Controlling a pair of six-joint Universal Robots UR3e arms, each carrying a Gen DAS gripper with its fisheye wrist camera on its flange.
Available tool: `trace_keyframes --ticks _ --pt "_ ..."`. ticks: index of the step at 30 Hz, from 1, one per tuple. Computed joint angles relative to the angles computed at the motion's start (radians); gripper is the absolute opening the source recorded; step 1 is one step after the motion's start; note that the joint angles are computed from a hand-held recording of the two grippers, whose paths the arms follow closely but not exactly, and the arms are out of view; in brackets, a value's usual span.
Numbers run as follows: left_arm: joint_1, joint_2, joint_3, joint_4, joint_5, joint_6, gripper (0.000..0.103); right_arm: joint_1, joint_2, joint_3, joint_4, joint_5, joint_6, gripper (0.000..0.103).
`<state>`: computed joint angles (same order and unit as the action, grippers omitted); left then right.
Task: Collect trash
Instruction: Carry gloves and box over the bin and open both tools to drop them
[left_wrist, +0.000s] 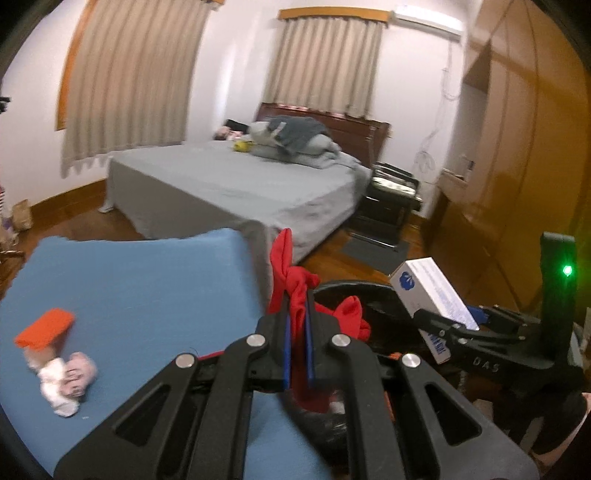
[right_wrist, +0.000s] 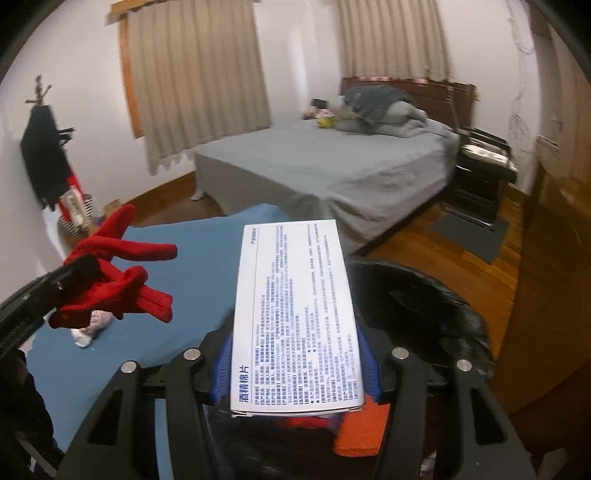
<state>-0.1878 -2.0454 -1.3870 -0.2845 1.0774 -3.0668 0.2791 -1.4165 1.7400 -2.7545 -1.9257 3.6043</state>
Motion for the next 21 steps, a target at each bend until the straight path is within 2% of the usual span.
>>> trace_keyframes --ticks 13,16,18,21 --pt "-0.167 -0.290 0.413 -0.189 -0.020 0.002 0.008 -0.151 -0.158 0.254 -0.050 0.018 0.002 0.055" --pt "-0.176 -0.334 0.483 -0.241 -0.036 0.010 0.016 -0.174 -0.176 0.299 -0.069 0.029 -0.008 0.055" --pt "-0.178 -0.347 0.494 -0.252 -0.036 0.011 0.036 -0.181 -0.178 0.309 -0.069 0.033 -0.010 0.057" --pt "-0.172 -0.350 0.493 -0.250 -0.034 0.005 0.042 -0.184 -0.180 0.332 -0.081 0.036 -0.006 0.063"
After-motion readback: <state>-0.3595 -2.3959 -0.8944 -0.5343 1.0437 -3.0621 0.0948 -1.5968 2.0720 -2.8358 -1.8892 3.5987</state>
